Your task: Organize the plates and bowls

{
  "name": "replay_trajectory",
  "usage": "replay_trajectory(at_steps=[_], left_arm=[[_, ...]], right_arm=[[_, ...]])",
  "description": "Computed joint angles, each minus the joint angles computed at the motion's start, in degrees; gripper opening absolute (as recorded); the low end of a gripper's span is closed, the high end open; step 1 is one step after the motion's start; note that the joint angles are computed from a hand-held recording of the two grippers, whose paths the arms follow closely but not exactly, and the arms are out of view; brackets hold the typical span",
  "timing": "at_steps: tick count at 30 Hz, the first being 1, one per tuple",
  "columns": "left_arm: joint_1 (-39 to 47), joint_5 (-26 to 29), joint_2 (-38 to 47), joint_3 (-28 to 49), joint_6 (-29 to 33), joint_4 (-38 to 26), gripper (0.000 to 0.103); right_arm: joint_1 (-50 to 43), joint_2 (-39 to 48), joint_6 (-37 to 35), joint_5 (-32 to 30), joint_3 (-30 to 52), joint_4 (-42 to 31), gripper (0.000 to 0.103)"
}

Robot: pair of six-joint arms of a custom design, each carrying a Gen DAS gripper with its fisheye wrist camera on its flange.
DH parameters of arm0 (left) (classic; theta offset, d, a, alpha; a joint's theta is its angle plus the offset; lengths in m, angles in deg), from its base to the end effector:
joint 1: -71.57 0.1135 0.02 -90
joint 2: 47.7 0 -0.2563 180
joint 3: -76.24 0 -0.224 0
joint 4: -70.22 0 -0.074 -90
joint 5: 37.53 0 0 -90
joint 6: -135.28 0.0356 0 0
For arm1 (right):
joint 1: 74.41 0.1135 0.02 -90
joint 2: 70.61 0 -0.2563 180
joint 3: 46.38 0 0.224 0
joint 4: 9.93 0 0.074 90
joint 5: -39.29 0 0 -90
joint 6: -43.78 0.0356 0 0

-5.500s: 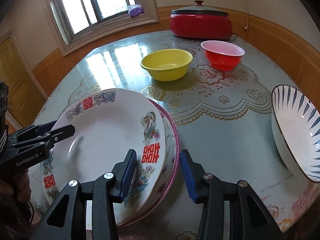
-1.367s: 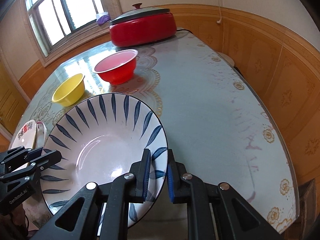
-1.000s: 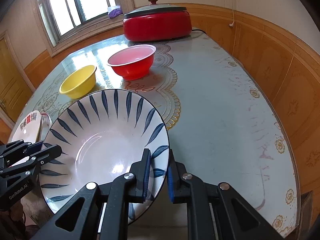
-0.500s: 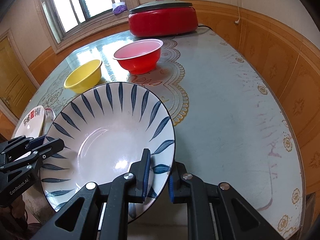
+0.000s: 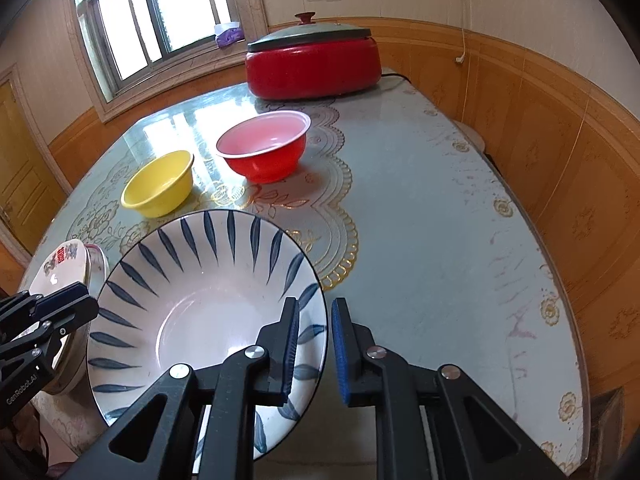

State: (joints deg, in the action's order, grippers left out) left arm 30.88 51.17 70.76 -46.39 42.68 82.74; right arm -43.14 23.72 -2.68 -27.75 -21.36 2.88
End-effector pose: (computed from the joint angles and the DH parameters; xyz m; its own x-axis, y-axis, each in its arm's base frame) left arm 0.2454 -0.2099 0.0606 -0.5970 0.4535 -0.6618 0.6140 0.7892 -0.0130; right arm 0.1589 0.0802 0.0705 -0.7191 0.3054 -0.6242 0.2779 0.9497 0.1444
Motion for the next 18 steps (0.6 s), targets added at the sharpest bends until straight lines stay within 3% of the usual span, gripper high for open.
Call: replay_trajectory(at_steps=[9, 18], left_arm=[[0.8, 0.1, -2.7, -1.1, 1.2, -0.5, 0.021], [3.8, 3.3, -3.4, 1.3, 1.5, -4.1, 0.025]], right_arm=[[0.9, -5.1, 1.5, 2.6, 2.2, -5.8, 0.020], [1.2, -5.0, -0.3, -1.8, 7.6, -6.4, 0.024]])
